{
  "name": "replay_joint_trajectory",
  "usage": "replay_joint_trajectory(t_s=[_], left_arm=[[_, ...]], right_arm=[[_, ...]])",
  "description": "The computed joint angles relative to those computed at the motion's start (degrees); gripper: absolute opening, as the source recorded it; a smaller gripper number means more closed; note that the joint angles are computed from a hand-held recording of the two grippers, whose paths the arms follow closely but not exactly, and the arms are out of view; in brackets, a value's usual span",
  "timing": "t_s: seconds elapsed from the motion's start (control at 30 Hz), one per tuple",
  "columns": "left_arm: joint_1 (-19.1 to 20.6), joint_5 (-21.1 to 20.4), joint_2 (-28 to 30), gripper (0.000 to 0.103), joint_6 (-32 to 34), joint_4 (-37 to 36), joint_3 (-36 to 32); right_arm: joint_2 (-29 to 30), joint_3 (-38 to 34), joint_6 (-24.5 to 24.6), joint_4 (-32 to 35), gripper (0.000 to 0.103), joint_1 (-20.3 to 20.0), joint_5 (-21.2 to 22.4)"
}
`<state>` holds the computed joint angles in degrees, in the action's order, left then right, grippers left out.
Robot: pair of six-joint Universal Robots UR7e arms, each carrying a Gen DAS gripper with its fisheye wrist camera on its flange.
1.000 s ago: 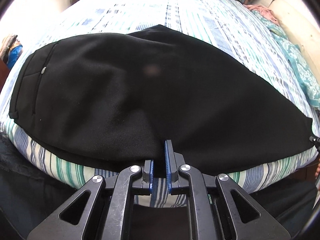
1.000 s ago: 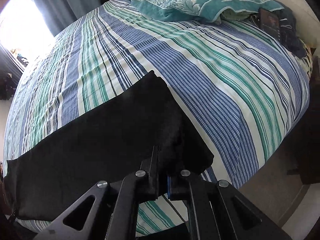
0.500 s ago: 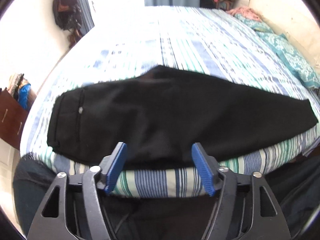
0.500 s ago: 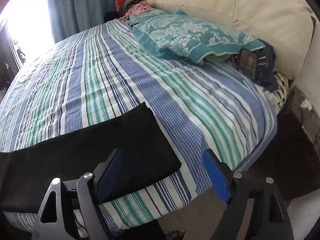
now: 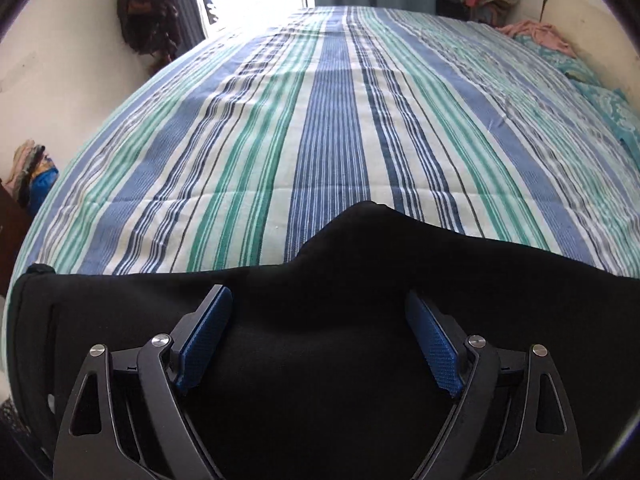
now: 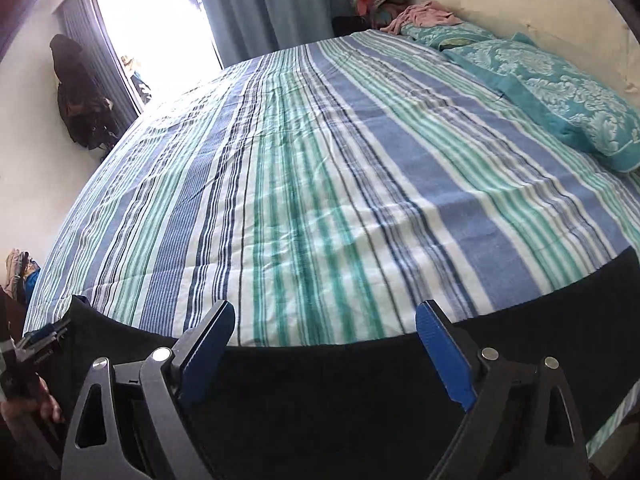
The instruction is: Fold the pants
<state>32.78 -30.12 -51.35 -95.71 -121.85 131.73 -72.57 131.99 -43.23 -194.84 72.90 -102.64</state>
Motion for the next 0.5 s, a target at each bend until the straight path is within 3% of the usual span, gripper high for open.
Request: replay_joint_trajectory(t_s=[0.07, 0.2, 0.23, 0.37, 0.5], left_arm=[[-0.47, 0.31, 0.71, 0.093, -2.21, 3.51, -0.9], [-0.67, 0.35, 1.14, 0.095, -2.79, 3.51, -0.84], [0.32, 1.2, 1.68, 0.095, -1.74, 2.3, -0.97], [1.0, 1.98, 2.59, 0.097, -2.3, 4.19, -2.17], [0.95, 2.02, 2.65, 0.097, -2.32, 3.92, -2.03]], right_arm=[[5.85, -2.61, 0.97, -2.99, 0.091, 1.12, -2.02], [15.65, -10.59, 2.27, -3.75, 0.093, 3.09, -9.97], [17.38, -12.65, 3.23, -2.71, 0.102, 3.36, -12.75], [22.19, -15.9, 1.38, -6.66, 0.103, 5.57, -19.67], [20.74, -15.08, 2.22, -5.86, 0.103, 4.76, -17.3]])
